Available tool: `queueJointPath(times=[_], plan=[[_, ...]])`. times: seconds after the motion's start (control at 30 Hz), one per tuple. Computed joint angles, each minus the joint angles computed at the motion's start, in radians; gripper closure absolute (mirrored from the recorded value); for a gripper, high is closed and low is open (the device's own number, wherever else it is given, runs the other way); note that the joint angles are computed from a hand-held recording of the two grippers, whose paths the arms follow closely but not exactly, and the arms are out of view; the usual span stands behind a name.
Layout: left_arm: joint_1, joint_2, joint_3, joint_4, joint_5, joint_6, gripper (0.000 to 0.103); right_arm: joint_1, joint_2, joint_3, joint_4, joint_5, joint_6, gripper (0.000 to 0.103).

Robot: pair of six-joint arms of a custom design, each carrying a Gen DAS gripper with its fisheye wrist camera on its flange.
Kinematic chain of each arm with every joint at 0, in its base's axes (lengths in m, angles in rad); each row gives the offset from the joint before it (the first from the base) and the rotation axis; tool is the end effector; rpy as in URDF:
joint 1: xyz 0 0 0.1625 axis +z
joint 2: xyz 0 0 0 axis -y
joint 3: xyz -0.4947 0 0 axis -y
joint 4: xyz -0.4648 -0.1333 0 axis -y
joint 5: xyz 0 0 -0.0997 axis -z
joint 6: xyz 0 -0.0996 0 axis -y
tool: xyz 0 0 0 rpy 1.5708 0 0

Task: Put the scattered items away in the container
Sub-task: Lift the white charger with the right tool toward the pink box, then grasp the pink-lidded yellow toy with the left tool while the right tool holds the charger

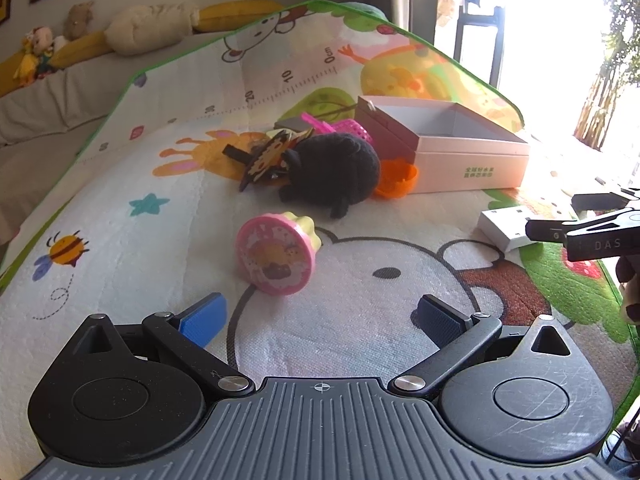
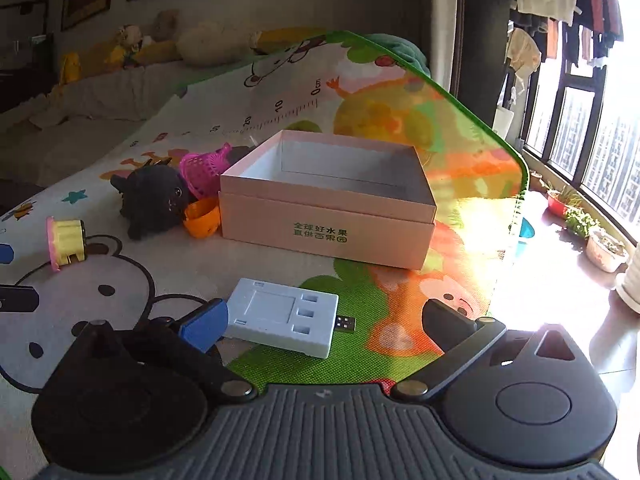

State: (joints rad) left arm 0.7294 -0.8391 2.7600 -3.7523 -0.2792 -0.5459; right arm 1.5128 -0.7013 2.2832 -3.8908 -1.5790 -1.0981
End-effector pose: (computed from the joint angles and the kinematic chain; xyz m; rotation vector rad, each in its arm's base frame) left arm -0.0520 -0.3537 0.0931 0.0996 2.0175 -1.1711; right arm 0.1025 -0.5204 0.0103 1.2917 -2.2641 0.8386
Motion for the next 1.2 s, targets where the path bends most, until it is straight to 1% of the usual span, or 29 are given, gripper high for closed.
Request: queueJointPath(times=[0.1, 0.17, 0.2, 0.23, 0.27, 0.33, 0.37, 0.47, 0.53, 0.63, 0.73, 0.8, 0.83, 0.87, 0.9, 0.93, 1.0, 1.1, 1.2], plan=[[-0.001, 0.005, 0.007, 0.009, 0.013, -0.026, 0.0, 0.031, 0.038, -0.036, 0.037, -0.062, 0.04, 0.0], [0.002, 0.007, 0.009, 0.005, 0.018, -0.032, 0.0, 0.059, 0.068, -0.076, 0.07, -0.134, 0.05, 0.0], [0.004, 0.008, 0.009, 0.0, 0.019, -0.03, 0.0, 0.066, 0.083, -0.091, 0.067, -0.156, 0.062, 0.0], [0.007, 0.013, 0.009, -0.016, 0.021, -0.02, 0.0, 0.071, 0.09, -0.106, 0.085, -0.181, 0.085, 0.0], [0.009, 0.02, 0.007, -0.037, 0.022, -0.005, 0.0, 0.07, 0.084, -0.115, 0.121, -0.183, 0.116, 0.0], [0.02, 0.046, -0.004, -0.124, 0.025, 0.07, 0.0, 0.062, 0.061, -0.113, 0.18, -0.155, 0.154, 0.002], [0.028, 0.058, -0.012, -0.167, 0.026, 0.112, 0.0, 0.058, 0.05, -0.104, 0.195, -0.139, 0.154, 0.01], [0.077, 0.077, -0.058, -0.325, 0.015, 0.311, 0.0, 0.044, 0.025, -0.06, 0.196, -0.093, 0.108, 0.01], [0.113, 0.065, -0.086, -0.394, -0.013, 0.429, 0.0, 0.034, 0.007, -0.021, 0.183, -0.059, 0.061, 0.01], [0.161, 0.037, -0.121, -0.412, -0.051, 0.522, 0.0, 0.02, -0.025, 0.029, 0.174, -0.014, 0.028, 0.01], [0.191, 0.025, -0.144, -0.385, -0.065, 0.541, 0.0, 0.012, -0.046, 0.061, 0.162, 0.005, 0.024, 0.01], [0.197, 0.031, -0.15, -0.379, -0.074, 0.547, 0.001, 0.008, -0.052, 0.071, 0.154, 0.013, 0.018, 0.01], [0.198, 0.037, -0.153, -0.381, -0.074, 0.554, 0.005, 0.005, -0.053, 0.077, 0.148, 0.017, 0.012, 0.01], [0.198, 0.042, -0.156, -0.379, -0.071, 0.562, 0.011, 0.003, -0.053, 0.08, 0.142, 0.019, 0.007, 0.01], [0.199, 0.043, -0.159, -0.367, -0.062, 0.56, 0.032, 0.001, -0.05, 0.082, 0.139, 0.02, 0.003, 0.01], [0.201, 0.044, -0.162, -0.352, -0.049, 0.554, 0.042, -0.001, -0.048, 0.083, 0.137, 0.019, 0.002, 0.01], [0.199, 0.043, -0.16, -0.354, -0.04, 0.551, 0.042, -0.003, -0.044, 0.084, 0.137, 0.017, 0.005, 0.01], [0.178, 0.034, -0.145, -0.339, -0.028, 0.538, 0.042, -0.009, -0.039, 0.089, 0.129, 0.019, -0.003, 0.01], [0.151, 0.022, -0.13, -0.29, -0.022, 0.52, 0.042, -0.014, -0.033, 0.09, 0.125, 0.017, -0.013, 0.01]])
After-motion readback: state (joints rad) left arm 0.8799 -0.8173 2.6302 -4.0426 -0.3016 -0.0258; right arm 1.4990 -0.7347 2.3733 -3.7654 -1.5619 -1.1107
